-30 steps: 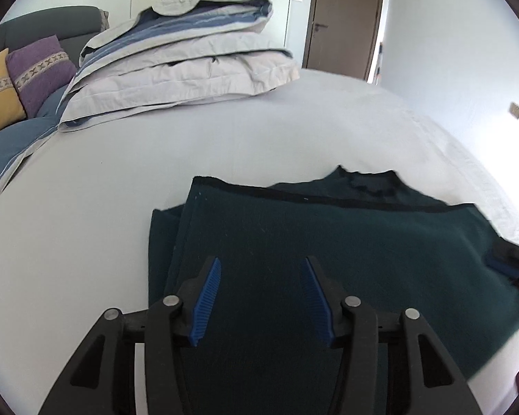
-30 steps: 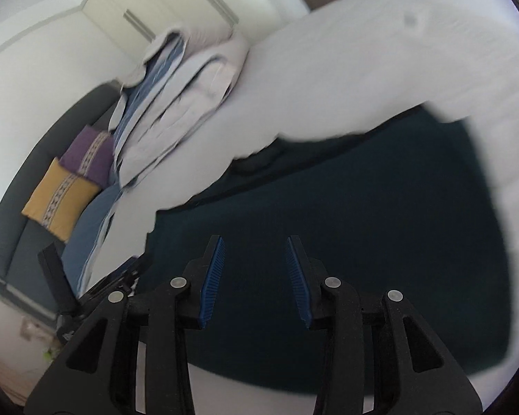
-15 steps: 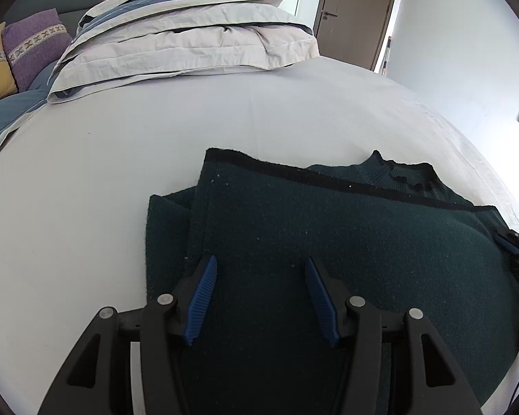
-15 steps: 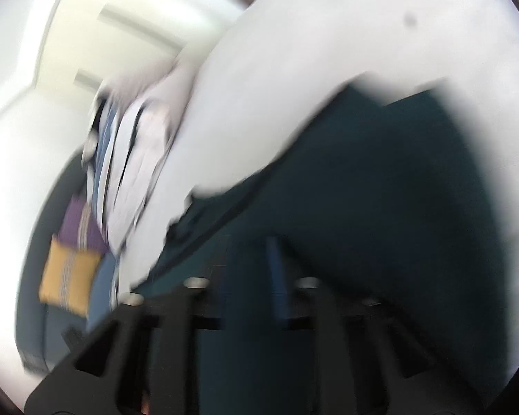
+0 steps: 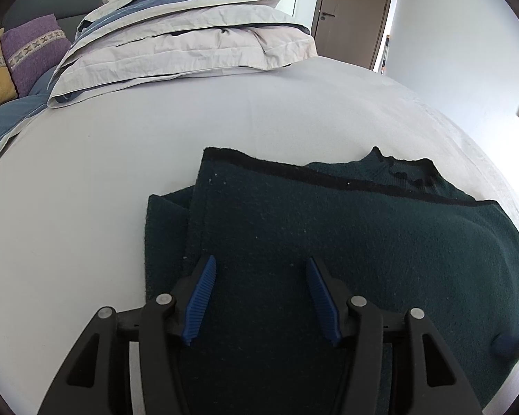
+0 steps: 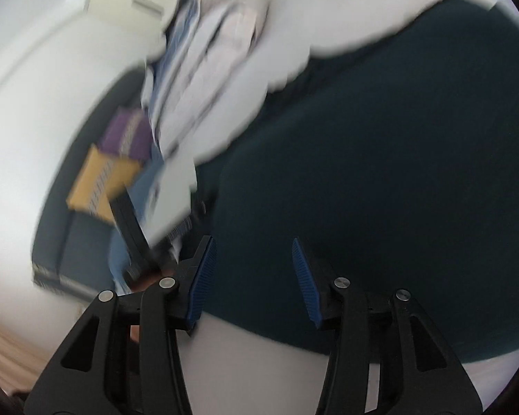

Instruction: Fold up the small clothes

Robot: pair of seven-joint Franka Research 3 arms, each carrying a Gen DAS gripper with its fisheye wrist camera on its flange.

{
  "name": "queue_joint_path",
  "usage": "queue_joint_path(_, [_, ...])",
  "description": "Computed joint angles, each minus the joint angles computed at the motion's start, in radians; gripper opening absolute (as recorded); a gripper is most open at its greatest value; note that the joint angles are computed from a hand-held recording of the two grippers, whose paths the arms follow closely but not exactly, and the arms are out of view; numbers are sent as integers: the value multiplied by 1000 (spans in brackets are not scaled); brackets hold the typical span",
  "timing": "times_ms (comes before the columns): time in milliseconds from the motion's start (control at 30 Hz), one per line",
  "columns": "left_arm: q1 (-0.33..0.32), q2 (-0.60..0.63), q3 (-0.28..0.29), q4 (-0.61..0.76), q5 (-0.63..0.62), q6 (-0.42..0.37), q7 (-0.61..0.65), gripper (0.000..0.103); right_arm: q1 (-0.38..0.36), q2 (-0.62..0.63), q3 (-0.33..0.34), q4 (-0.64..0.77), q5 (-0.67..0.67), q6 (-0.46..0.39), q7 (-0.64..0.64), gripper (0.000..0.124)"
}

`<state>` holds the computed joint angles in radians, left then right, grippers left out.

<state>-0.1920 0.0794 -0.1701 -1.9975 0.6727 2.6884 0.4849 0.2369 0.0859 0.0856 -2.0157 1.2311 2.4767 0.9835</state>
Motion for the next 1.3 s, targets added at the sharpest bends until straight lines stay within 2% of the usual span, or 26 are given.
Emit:
queue_joint_path(100, [0,0,1,-2,3,8,-3,58,-26,-29,-17,-55,121,-17,-76,36])
queue_joint_path(300, [2,-2,3,-12,17,25,-20,58,-81,-186,-96,-241,250,59,-163,36])
queue_joint_path(367, [2,-1,3,-12,20,26,-20,58,-108,-251,-129,-300,258,114,-162,37])
queue_joint_path(433, [2,2,3,-7,23,21,-20,58,-135,-317,-154,-355,220,182,-125,39])
queue_joint_path(500, [0,2,2,-4,21,13,-18,58,-153,-351,-188,-379,194,182,-121,41])
queue_joint_path(567, [1,-3,-2,-2,-6,2,3,58,-192,-382,-212,-398,78,196,-46,52])
queue_joint_path(667, [-10,-42,-16,-13,-39,-45,-13,58,-208,-379,-258,-390,33,146,-28,52])
queue_joint_path(733, [-16,-71,-28,-36,-57,-17,-20,58,-220,-360,-280,-376,15,84,-27,54])
queue_joint_path(867, [-46,-81,-63,-33,-146,40,44,58,-217,-313,-267,-344,42,28,-66,54])
queue_joint_path(967, [-72,-41,-79,8,-202,48,96,58,-217,-272,-247,-305,59,12,-48,54])
queue_joint_path(1000, [-78,-29,-80,19,-214,46,100,58,-202,-264,-218,-297,64,34,-32,54])
queue_joint_path(1067, [-87,-10,-81,25,-260,50,111,58,-202,-227,-192,-254,-70,32,53,54])
queue_joint_path(1100, [-91,-1,-81,25,-280,53,115,58,-199,-212,-185,-237,-94,34,78,54])
queue_joint_path(1300, [-116,3,-73,12,-243,52,85,58,-184,-115,-156,-118,-78,3,174,52])
